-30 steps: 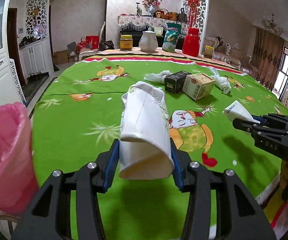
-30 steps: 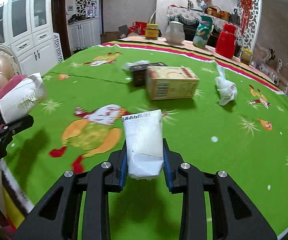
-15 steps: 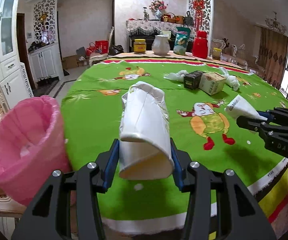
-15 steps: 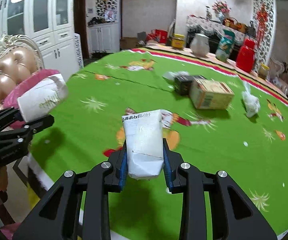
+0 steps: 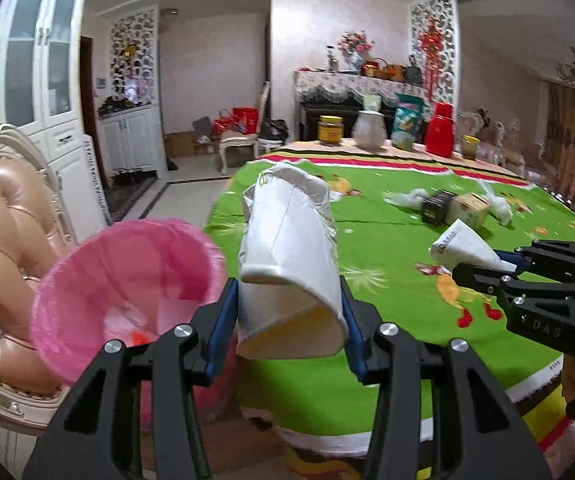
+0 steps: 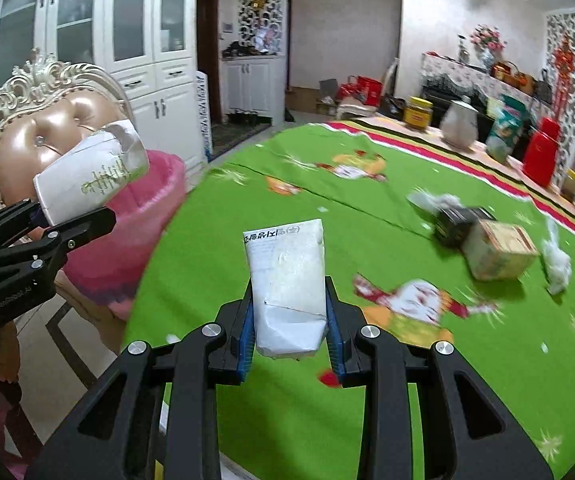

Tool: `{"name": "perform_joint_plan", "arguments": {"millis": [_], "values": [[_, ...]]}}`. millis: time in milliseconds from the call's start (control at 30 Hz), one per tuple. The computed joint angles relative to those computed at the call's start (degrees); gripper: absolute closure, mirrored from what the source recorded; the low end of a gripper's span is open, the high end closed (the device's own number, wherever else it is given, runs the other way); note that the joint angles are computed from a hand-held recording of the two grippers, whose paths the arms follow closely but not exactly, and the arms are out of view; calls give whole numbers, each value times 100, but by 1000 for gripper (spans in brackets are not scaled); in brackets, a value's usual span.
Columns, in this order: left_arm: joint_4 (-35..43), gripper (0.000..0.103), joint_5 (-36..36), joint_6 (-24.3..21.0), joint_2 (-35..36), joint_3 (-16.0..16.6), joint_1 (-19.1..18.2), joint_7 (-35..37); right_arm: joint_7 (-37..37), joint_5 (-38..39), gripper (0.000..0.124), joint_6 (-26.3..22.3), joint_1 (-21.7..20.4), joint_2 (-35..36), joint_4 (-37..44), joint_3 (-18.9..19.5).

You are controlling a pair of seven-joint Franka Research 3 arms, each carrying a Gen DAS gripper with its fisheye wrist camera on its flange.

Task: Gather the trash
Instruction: 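Carry the paper cup and paper sleeve over to the pink bin with both tools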

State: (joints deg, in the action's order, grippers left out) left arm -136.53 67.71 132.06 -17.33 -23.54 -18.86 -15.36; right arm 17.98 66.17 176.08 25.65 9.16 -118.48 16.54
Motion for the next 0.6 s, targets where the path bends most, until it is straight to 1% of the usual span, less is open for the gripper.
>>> {"name": "perform_joint_plan", "arguments": {"millis": [133, 333, 433, 600], "values": [[-347, 57, -228, -152, -452, 50, 17, 33, 201, -335, 94, -41, 150, 161, 242, 57], [-940, 57, -604, -168, -1210, 123, 180, 214, 626, -1024, 93, -164, 335, 469, 694, 211], [-1235, 57, -815, -125, -1579, 162, 272, 328, 772, -1329, 93, -191, 397, 624, 878, 317], [-1585, 57, -1045, 16, -1935, 241, 503, 570, 1332, -2069, 93, -374, 584, 981, 1333, 322]]}}
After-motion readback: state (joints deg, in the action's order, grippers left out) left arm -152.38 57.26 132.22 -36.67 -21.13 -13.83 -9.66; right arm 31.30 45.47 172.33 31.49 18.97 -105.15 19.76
